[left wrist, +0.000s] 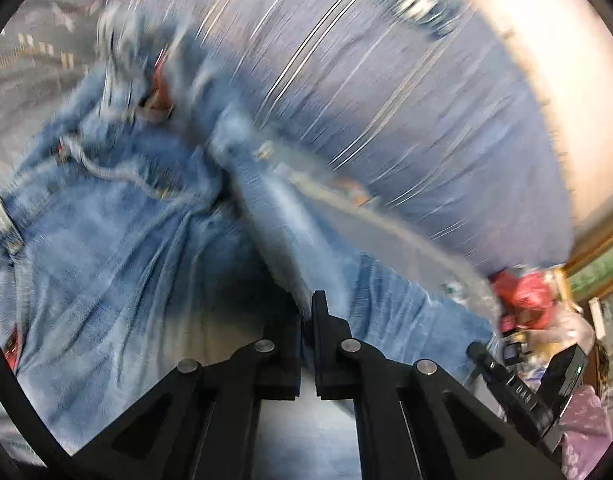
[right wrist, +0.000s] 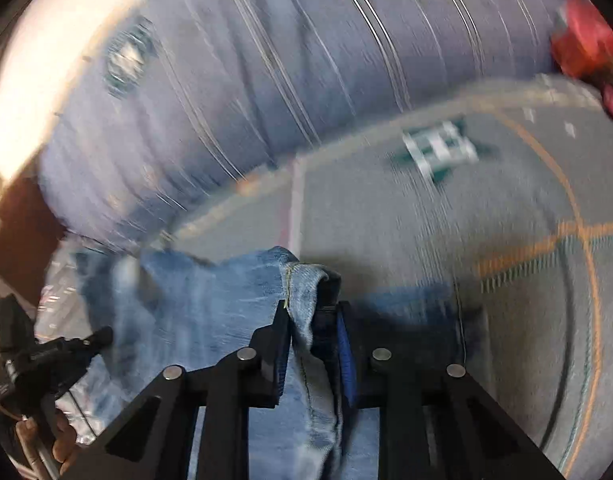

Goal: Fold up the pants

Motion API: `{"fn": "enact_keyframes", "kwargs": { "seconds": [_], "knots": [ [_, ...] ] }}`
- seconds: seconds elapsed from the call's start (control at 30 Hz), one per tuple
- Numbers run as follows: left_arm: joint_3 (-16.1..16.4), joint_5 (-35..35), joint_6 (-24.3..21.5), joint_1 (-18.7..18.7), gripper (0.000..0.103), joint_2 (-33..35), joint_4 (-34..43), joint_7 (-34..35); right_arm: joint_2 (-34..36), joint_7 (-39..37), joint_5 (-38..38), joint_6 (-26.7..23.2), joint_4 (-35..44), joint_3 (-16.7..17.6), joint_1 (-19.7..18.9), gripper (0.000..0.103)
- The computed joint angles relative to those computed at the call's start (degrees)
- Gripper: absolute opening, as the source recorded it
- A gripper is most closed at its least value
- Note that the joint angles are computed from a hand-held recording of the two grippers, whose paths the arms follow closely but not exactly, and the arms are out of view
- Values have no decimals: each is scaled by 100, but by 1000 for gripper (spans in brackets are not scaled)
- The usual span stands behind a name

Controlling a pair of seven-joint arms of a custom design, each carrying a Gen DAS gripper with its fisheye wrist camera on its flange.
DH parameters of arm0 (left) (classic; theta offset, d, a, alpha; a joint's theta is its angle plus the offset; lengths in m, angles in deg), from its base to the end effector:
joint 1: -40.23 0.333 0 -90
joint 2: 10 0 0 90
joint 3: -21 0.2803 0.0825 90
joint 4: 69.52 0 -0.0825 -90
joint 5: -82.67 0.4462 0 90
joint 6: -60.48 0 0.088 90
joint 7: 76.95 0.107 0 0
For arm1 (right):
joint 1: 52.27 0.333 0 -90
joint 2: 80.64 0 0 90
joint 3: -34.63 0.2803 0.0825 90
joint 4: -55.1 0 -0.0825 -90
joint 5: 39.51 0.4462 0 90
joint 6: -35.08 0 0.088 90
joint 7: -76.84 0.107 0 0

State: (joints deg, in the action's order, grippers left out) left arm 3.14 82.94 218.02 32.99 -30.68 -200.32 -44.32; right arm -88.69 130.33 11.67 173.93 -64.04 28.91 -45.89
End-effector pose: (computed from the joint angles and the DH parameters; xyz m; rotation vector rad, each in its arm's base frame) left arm 0.5092 -0.2506 0.5305 -2.3812 1.3617 -1.1632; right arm 0.6167 0.0088 0.4859 -1.6844 1.5335 -0.0672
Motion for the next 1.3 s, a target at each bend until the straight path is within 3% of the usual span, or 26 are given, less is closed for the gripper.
{"fn": "enact_keyframes", "kwargs": {
  "seconds": [0.07, 0.17, 0.3, 0.37, 0.43, 0.63, 0.77, 0.8, 0.87, 0.9, 0.93, 1.0, 1.17, 1.3],
  "knots": [
    [-95, -39, 337, -75, 2, -418, -309, -163, -155, -473, 561, -128, -3, -156, -11, 22],
    [-315, -124, 528, -172, 2, -863, -644, -293, -131, -553, 874, -791, 181, -355, -157, 22],
    [-321, -372, 338, -464, 2, -779, -843, -68, 168, -28, 81, -1425, 430, -351, -495, 22],
    [-335, -405, 279, -512, 2, -500, -823, -10, 473, 736, -696, -1396, 599, -174, -567, 22],
    [-306, -492, 497, -602, 2, -385, -907, 32, 594, 1018, -1111, -1283, 675, -43, -588, 22],
    [-501, -228, 862, -375, 2, -506, -966, -38, 389, 981, -1164, -685, 519, 45, -535, 22],
    [-189, -464, 514, -649, 4, -134, -793, 466, 791, 1745, -2020, -980, 842, 116, -549, 26],
    [-119, -542, 395, -722, 5, 16, -676, 612, 722, 1770, -1987, -837, 756, 138, -557, 26],
    [205, -1072, 447, -1058, 12, -18, -779, 1095, 438, 1752, -2004, -260, 431, 172, -539, 40],
    [280, -1263, 650, -1142, 24, -88, -882, 1251, 233, 1767, -2064, 91, 218, 177, -515, 66],
    [283, -1326, 793, -1138, 45, -190, -971, 1349, 82, 1765, -2080, 318, 55, 159, -479, 83],
    [179, -1269, 836, -1010, 62, -388, -1060, 1415, -235, 1469, -1686, 570, -217, 14, -348, 84],
    [432, -1651, 830, -1143, 62, -776, -1363, 1881, -805, 645, -566, 377, -754, -408, -5, 84],
    [303, -1753, 953, -811, 63, -1100, -1696, 1651, -1300, -707, 348, 123, -1124, -551, 434, 84]
  ]
}}
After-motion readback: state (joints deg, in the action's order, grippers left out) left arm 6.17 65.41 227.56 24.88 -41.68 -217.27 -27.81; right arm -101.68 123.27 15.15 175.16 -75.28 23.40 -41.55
